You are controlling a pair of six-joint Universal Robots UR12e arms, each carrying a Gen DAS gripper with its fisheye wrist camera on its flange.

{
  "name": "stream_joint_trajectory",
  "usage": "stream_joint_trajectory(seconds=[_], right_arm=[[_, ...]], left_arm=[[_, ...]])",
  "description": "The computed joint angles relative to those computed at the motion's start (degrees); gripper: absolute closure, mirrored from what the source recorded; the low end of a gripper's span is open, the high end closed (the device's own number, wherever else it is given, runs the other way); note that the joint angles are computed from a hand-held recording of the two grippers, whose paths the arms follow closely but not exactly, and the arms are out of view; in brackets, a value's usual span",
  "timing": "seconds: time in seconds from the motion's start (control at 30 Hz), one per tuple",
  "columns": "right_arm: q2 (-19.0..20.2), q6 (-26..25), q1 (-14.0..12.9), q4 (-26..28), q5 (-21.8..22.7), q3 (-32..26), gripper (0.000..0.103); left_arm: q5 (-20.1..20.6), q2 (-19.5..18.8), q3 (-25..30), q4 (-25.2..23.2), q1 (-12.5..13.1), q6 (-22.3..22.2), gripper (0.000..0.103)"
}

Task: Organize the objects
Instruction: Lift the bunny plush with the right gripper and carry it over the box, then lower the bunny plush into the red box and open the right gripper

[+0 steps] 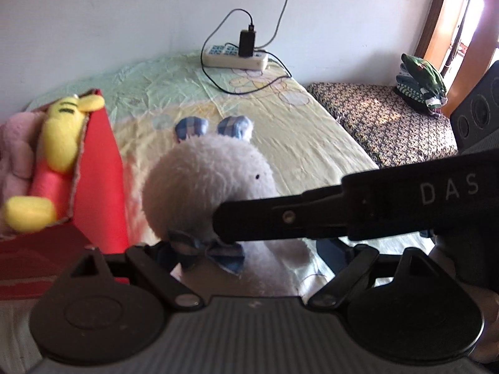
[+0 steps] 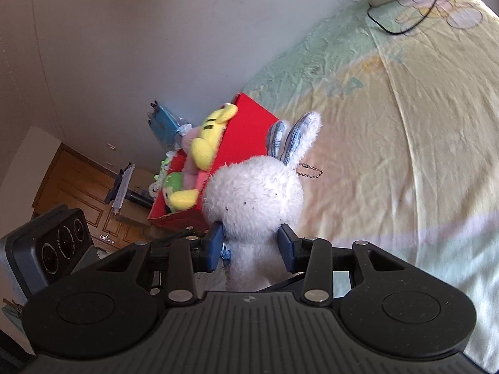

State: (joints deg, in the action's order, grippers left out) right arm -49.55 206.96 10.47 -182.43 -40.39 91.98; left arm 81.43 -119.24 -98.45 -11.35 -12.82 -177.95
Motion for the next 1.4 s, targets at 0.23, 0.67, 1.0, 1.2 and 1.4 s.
stream_joint_trajectory(seconds=[0.23, 0.67, 1.0, 1.2, 1.4], right_arm=[[0.13, -1.84, 1.87, -5.44, -0.93, -2.22, 0.060], [3.90, 2.35, 7.78, -9.40, -7.41, -10.41, 0.060], [8.67, 6.13, 12.42, -8.45, -12.64, -18.79, 0.060], [10.22, 7.12, 14.17, -5.72, -16.44, -21.57, 0.060], [11.42, 9.96, 15.31, -1.78, -20.79, -23.57, 0.062]], left_arm=[[-0.07, 2.42, -2.47, 5.62, 1.88, -0.31, 0.015], [-6.82, 6.19, -6.08, 8.72, 10.11, 5.14, 0.015], [-9.96, 5.48, -5.14, 7.09, 15.94, 10.44, 0.015], [-10.10, 3.56, -3.54, 5.14, 17.68, 12.76, 0.015], [-10.61, 1.66, -1.64, 1.02, 19.09, 11.45, 0.016]])
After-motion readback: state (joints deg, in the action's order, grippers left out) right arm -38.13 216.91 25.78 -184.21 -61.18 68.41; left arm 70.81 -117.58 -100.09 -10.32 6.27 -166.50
